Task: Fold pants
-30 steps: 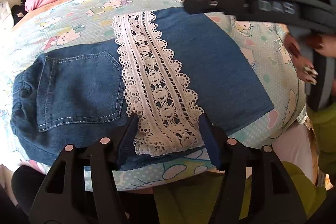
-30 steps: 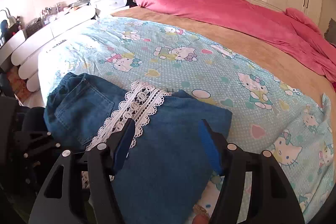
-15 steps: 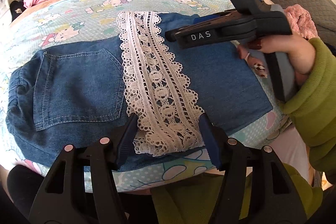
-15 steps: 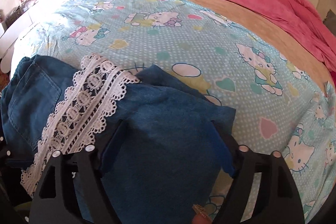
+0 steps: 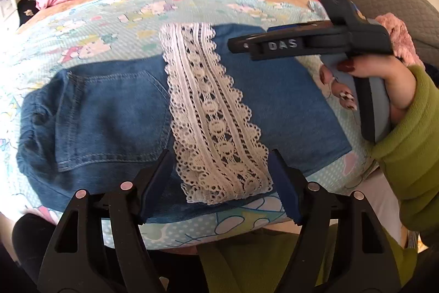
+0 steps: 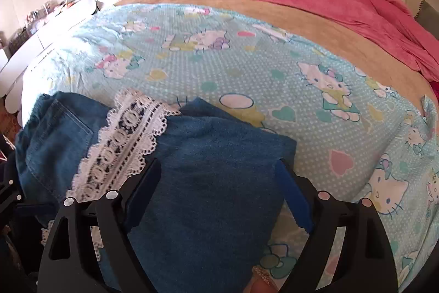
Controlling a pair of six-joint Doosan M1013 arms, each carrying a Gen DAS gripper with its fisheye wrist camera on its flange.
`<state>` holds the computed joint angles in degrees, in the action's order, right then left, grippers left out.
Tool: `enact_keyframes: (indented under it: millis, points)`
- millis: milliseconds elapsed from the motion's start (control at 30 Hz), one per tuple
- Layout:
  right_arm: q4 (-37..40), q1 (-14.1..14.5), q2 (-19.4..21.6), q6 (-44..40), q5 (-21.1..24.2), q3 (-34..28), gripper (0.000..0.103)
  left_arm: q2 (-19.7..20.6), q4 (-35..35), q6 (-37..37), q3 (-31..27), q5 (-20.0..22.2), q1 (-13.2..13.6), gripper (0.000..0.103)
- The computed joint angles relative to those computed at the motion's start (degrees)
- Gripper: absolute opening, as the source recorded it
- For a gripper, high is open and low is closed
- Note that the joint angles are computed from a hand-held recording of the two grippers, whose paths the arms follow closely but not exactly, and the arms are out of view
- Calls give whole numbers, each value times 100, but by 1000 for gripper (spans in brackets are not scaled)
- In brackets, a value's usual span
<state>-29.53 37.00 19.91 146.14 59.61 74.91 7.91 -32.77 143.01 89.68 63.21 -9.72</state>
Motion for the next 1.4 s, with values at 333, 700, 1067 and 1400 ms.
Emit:
enact_keyframes:
  millis: [333, 700, 1067, 1400]
  points:
    - [-478, 157, -228, 399, -30, -1, 84, -174, -9, -48, 27, -397, 55, 92]
    - [-763, 317, -213, 333, 69, -271, 84, -284, -184, -37, 33, -542, 154, 93]
    - [-818, 454, 74, -24, 230, -833, 99, -245, -400, -85, -44, -528, 352, 93]
    - [-431, 461, 495, -734, 294, -1504, 99, -89, -365, -461, -237, -636, 651, 93]
